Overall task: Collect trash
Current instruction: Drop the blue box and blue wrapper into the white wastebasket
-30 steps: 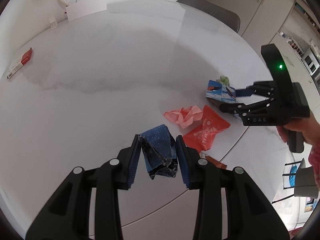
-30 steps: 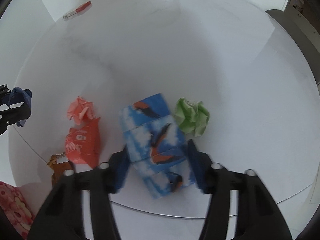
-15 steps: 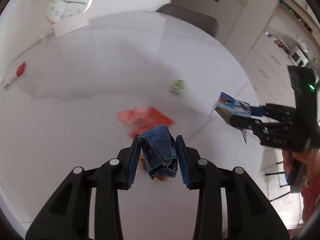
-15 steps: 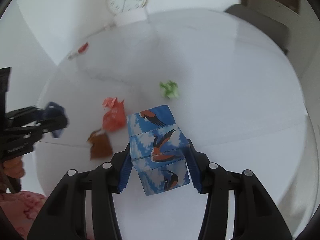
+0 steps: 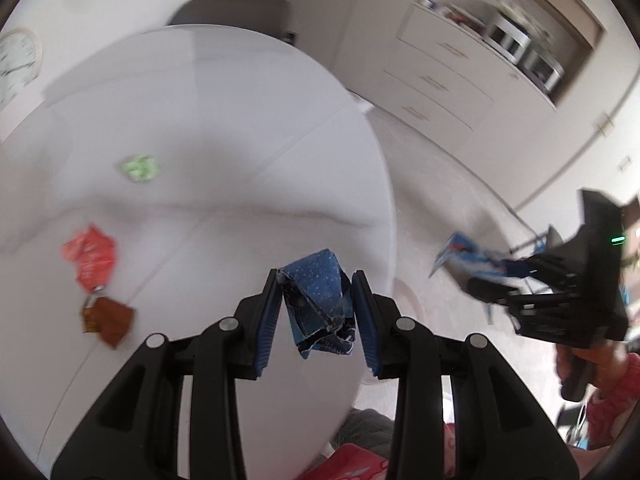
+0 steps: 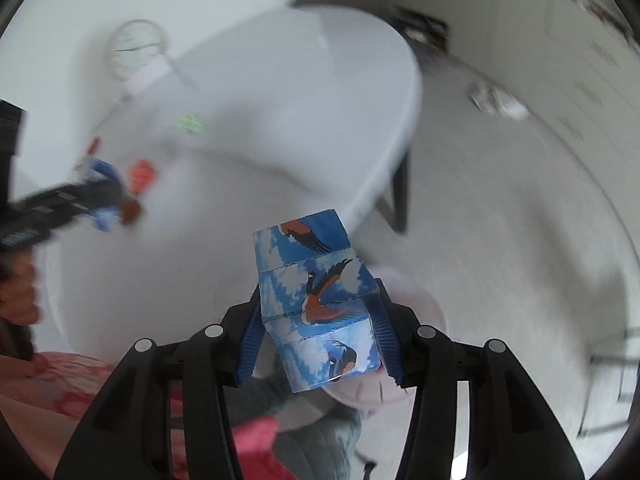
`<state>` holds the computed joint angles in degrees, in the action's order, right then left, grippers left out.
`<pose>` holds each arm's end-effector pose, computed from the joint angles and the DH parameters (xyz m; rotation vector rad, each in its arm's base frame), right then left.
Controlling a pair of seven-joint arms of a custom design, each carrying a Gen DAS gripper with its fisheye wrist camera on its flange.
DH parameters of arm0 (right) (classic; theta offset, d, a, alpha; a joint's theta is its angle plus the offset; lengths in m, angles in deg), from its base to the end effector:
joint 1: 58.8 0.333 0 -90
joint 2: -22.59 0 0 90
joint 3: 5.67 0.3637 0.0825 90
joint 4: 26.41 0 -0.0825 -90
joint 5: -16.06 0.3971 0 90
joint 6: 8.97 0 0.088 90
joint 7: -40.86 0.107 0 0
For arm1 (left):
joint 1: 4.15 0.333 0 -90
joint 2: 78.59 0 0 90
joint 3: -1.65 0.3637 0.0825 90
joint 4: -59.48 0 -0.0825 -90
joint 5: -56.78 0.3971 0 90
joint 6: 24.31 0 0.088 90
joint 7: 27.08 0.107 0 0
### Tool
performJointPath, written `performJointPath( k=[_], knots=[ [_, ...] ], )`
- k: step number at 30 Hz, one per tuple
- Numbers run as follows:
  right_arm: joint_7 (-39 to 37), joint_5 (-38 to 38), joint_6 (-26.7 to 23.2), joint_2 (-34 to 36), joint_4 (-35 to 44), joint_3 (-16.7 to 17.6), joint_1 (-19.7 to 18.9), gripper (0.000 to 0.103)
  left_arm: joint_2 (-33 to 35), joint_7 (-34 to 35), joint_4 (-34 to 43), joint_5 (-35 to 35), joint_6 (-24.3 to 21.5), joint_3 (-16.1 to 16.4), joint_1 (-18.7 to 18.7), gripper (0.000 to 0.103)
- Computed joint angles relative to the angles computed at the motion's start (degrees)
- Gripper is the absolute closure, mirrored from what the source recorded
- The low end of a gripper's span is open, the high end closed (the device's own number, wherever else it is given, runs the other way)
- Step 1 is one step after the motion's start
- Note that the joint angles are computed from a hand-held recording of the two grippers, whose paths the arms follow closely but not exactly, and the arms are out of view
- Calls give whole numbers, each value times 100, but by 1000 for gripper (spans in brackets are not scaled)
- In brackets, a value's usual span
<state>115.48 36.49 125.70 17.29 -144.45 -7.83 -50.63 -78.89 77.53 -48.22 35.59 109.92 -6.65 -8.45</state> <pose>0.5651 0.0638 0.5598 -2.0371 1.7177 -0.1263 0.5954 -0.1389 0.6023 -1.7566 2.3298 -0.8252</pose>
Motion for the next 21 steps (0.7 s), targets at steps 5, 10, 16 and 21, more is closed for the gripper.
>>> performJointPath(
  k=[5,10,16,21],
  knots=[
    [287,-179,-126,560,-324,-62,-210,53,112,-56,166,259,-249,-140,-182,67],
    [399,-105,-323,1406,-161,102,-424,53,104,-316,174,638,-450,-212,-334,67],
    [201,-46,-535,2149,95,384,-594,51,181,-738,237,1057,-627,-275,-492,67],
    [197,26,-634,2285,187,507,-671,39,239,-903,248,1242,-642,-310,-596,67]
  ],
)
